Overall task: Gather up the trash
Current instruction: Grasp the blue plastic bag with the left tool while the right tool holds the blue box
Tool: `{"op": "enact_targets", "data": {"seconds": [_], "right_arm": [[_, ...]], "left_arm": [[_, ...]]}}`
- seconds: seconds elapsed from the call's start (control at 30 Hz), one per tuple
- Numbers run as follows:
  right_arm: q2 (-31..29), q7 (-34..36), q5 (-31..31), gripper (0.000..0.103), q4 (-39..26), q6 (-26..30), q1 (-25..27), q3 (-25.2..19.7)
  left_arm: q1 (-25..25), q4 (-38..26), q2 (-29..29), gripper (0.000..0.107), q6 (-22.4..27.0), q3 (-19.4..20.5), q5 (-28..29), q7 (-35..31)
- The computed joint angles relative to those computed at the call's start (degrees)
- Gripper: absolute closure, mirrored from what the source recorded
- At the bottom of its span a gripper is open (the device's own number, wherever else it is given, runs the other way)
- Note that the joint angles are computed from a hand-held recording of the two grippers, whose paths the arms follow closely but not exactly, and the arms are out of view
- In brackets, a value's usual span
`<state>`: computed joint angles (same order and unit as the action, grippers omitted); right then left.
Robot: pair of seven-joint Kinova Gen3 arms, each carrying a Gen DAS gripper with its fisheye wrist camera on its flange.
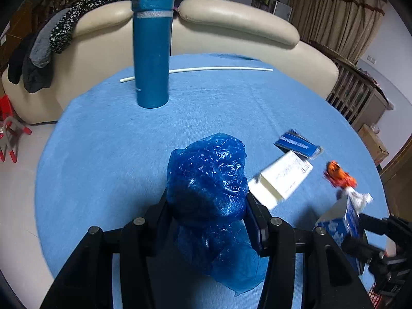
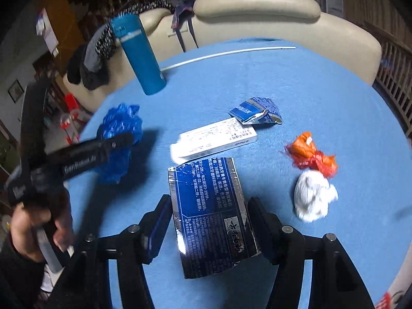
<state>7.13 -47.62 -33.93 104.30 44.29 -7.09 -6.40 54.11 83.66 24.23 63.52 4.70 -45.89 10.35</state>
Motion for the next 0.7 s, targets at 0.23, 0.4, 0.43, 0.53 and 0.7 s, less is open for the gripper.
{"op": "enact_targets", "data": {"seconds": [0.23,0.4,0.43,0.53,0.7], "right_arm": [[-6.1,5.6,-8.7,0.039,6.2,1.3,3.2,3.4],[-9.5,8.5,-11.7,0.039,9.3,2.8,4.7,6.9],[-10.2,9.1,-12.2,0.039,9.9,3.2,5.0,7.7],[-11.3,10.4,-13.6,0.039,11.0,4.3,6.0,9.8],[-11.6,12.8,-17.0,0.039,12.5,6.5,8.3,12.6]], "left_arm": [[5.5,-0.5,0.3,0.055,3.4,1.6,-2.8,3.9],[8.3,-2.7,1.5,0.055,4.9,2.1,-3.2,4.4],[8.8,-3.0,1.6,0.055,5.1,2.1,-3.3,4.4],[10.3,-4.6,2.4,0.055,6.2,2.0,-3.6,4.0],[12.7,-7.3,3.3,0.055,8.8,1.6,-4.4,3.0]]}}
